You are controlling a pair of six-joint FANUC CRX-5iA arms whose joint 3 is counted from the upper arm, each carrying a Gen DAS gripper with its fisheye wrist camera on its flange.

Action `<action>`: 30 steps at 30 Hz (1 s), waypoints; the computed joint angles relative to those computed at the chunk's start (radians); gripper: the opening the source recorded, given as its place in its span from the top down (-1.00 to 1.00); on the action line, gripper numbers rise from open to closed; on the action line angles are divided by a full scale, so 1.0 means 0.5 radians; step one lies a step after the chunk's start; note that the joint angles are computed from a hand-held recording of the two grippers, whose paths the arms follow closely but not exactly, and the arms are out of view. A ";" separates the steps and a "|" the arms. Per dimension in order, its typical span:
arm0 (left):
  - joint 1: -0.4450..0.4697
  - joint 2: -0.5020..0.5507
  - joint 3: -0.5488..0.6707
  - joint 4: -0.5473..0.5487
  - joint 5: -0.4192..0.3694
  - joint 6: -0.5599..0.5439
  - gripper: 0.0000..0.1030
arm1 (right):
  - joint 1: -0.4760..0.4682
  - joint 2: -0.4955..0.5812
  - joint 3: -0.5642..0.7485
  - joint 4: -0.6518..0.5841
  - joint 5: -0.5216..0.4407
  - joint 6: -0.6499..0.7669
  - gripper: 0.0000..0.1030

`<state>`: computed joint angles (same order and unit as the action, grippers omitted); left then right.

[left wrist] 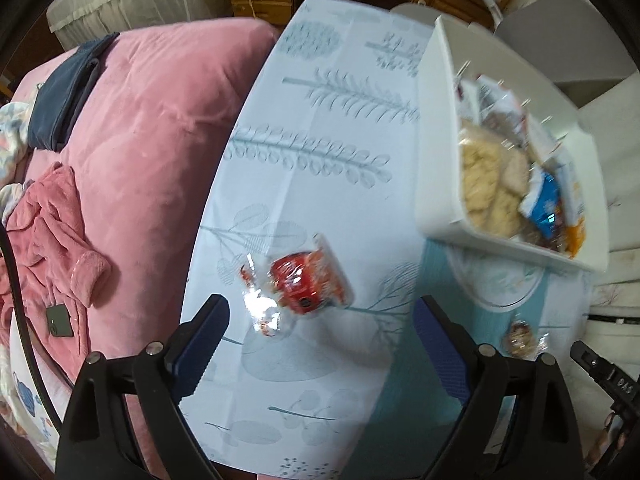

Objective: Organize snacks
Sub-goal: 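Grasp the red-wrapped candy with the left gripper while the right grasps a nut cluster packet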

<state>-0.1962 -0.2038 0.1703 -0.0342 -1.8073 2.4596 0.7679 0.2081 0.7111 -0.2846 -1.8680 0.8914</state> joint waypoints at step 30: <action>0.441 -0.140 -0.619 0.384 0.297 -0.622 -0.25 | -0.053 0.086 -0.168 -0.150 -0.047 -0.941 -0.31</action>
<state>0.0241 -0.2739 -0.1395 0.1578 -1.6589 2.1486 0.7416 0.2508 0.6269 -0.3594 -1.8918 0.4210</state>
